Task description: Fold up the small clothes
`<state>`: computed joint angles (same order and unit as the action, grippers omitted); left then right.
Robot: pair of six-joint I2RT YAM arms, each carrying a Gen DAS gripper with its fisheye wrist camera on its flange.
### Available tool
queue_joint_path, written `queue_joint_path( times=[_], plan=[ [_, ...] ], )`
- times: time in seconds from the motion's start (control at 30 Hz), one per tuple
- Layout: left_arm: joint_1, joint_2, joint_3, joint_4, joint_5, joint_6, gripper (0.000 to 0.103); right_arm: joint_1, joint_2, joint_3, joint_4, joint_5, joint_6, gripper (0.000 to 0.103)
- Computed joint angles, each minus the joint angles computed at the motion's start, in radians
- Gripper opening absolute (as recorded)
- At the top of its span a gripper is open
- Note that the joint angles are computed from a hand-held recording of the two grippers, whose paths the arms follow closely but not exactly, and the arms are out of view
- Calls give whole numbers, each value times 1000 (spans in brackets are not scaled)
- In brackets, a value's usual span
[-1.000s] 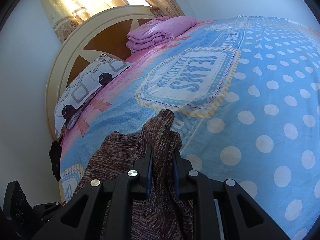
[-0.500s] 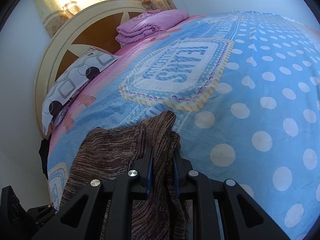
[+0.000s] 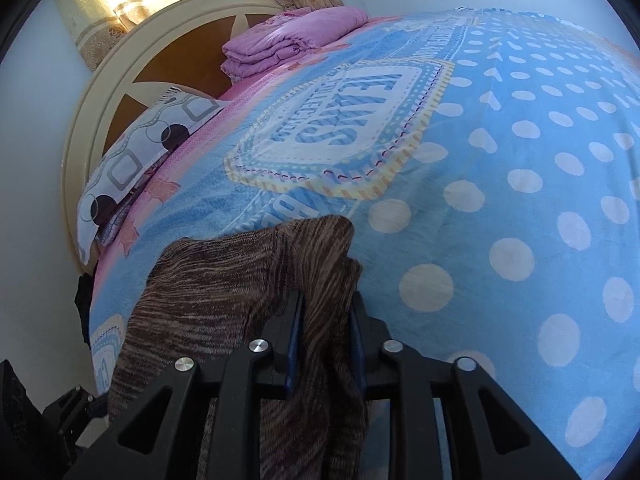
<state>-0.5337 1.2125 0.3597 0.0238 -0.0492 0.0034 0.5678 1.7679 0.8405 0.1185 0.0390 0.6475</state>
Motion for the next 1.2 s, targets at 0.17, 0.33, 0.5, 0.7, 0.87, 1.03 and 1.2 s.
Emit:
queue_joint_path(
  times=[0.17,0.33,0.5,0.7,0.87,1.03,1.2],
  plan=[
    [15,-138,-37,36,-86,9,89,98,-254,-199,2,74,56,30],
    [29,57,-22,221,-195,22,92,312,-323,-226,-154,215,164,30],
    [51,124,-27,277,-175,14,92,421,-289,-244,-198,293,224,6],
    [13,100,-15,234,-237,13,101,439,-369,-263,-264,325,265,5],
    [38,226,-32,365,-204,-1,103,389,-310,-332,-111,262,267,6],
    [44,170,-37,306,-199,-16,103,416,-397,-412,-73,285,376,14],
    [8,-193,-82,25,-195,-17,103,687,-447,-248,-466,613,584,48]
  ],
)
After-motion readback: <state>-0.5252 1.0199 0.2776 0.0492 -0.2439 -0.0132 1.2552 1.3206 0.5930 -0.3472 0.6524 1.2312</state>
